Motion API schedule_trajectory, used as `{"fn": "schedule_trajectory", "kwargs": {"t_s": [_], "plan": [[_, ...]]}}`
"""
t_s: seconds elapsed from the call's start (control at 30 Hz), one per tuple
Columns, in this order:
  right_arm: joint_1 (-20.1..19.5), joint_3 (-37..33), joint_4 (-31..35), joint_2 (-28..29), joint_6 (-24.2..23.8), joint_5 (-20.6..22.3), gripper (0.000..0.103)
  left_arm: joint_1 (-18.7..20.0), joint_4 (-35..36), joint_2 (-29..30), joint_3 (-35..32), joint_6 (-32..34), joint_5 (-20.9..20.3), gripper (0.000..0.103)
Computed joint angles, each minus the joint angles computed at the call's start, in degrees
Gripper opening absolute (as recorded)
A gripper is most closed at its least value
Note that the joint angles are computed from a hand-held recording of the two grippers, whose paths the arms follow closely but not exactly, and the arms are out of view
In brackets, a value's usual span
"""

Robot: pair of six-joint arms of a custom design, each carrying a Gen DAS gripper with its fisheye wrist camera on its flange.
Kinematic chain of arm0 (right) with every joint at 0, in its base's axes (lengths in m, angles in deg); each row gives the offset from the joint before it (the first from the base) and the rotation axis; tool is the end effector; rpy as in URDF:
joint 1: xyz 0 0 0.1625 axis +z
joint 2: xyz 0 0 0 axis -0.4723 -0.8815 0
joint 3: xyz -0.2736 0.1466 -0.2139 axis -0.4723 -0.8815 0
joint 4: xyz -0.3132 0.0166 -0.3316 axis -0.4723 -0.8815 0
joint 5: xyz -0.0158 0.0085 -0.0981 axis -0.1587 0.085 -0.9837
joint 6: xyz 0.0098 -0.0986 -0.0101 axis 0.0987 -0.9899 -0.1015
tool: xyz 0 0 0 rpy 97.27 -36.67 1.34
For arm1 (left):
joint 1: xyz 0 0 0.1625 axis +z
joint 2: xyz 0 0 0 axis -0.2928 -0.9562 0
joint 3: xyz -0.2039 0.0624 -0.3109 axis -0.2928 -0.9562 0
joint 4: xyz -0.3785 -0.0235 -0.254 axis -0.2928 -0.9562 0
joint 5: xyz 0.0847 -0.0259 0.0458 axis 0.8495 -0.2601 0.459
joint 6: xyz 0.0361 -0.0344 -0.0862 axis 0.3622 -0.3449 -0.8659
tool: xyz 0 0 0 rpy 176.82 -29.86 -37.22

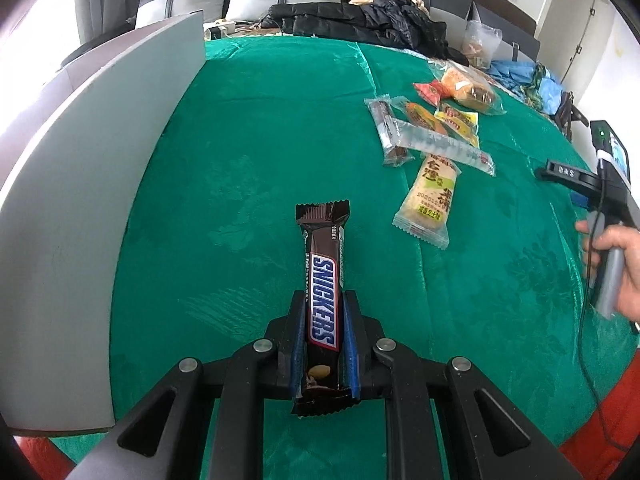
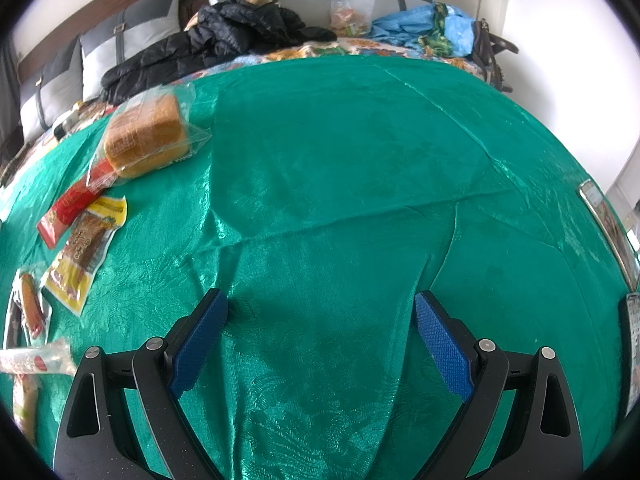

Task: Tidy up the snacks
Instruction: 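Grasp the Snickers bar with the left gripper while the right grasps the rice-cake pack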

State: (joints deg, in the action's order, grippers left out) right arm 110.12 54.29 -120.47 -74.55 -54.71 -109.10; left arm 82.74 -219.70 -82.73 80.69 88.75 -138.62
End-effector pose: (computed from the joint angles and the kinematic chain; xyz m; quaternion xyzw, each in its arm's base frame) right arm -0.0553 -0.7701 0.2505 -0.2206 -0.7716 0.3908 0.4509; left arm -0.1716 -0.8196 0.0335 0.3073 0.9118 -0.1376 0.2351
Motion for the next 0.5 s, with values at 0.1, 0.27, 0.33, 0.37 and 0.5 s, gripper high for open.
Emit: {"fn": "schedule_trajectory", "kwargs": {"t_s": [0.1,0.27,0.33,0.37,0.5], "plan": [[1.5,4.6,6.2,-4.0,5.2,2.4,0.092,0.1,-0.4,-0.7,0.2,-1.0,-0.9,0.017],[5.9,13.0,17.3,-9.1,10.7,19.4,0.093,-0.3,-1.4,-2.4,0.4,-3.1,-2.5,0.017],[7.2,9.9,22.5,-6.1,12.1,22.0,0.093,-0.8,-2.9,-3.6,1.1,-3.6,-2.7,0.017],[7.9,6.8,25.1,-3.6,13.1,22.2,0.093,-0.9,-3.1,-3.9,1.0,-3.7,-2.8,0.017],[10.6,-9.7,31.9,9.1,12.9,15.1,0.093,-1.6,-5.4,-5.7,2.1,-2.6,-1.6,0.017]]}}
